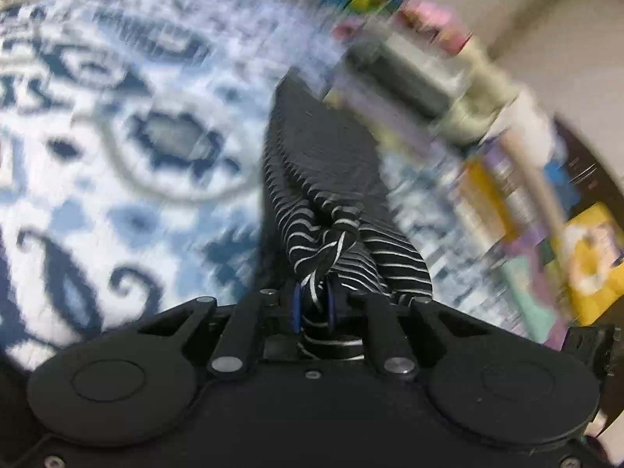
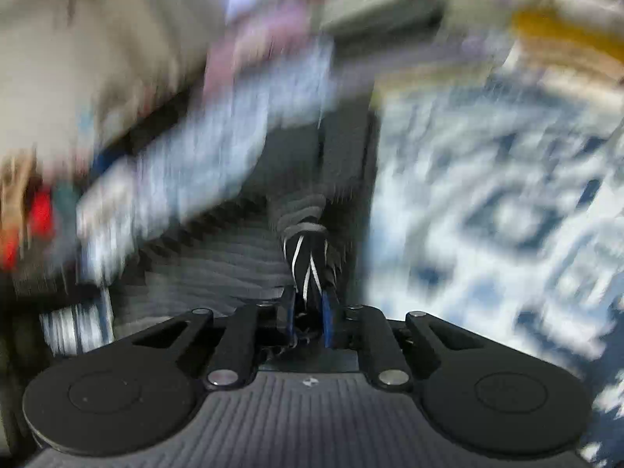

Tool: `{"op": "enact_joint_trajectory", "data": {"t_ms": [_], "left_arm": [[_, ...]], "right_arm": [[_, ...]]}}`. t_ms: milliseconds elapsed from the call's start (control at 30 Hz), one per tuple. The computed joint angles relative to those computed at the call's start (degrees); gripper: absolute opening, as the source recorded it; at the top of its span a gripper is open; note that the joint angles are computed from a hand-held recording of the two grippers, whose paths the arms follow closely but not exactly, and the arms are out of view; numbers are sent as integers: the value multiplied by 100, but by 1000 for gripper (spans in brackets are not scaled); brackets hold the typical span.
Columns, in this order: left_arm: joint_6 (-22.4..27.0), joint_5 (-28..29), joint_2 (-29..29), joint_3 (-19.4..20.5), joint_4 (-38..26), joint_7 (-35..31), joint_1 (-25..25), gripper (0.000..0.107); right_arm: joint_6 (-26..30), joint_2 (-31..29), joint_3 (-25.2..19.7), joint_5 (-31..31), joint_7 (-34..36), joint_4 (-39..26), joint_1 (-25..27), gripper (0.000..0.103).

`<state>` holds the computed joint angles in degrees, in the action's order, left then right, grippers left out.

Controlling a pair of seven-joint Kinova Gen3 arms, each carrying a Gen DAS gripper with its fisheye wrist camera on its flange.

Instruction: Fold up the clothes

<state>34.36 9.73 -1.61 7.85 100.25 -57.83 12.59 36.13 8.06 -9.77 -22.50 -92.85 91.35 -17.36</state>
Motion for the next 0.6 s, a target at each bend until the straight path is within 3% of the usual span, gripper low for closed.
{"op": "enact_joint_trajectory", "data": {"t_ms": [67,167,233,300,367,467,600], "left_arm": [[390,-466,202,106,-120,399,45,11],[302,-1164,-2,831,-104,1038,-455,18],[197,-1630,-111,1337,-138,1273,-835,30],[99,-2096,-207,1531,-133,1582,-884,33],[-17,-2406,-141,1339,-104,1887,-525,43],[153,-2414,136,673,-199,1721,239,45],[847,-2529,527,17,-503,1476,1018,44]], "right_arm": [[116,103,-101,117,-52,115,82,15],[-108,-39,-522,-115,-264,317,589,15],[-336,-175,-430,-46,-375,426,482,18],[-517,-270,-129,-3,-363,481,182,18],[-590,-244,41,201,-440,389,-84,21],[-698,-151,353,734,-765,188,-622,32],[46,347,1140,1657,-856,-303,-1684,33]]}}
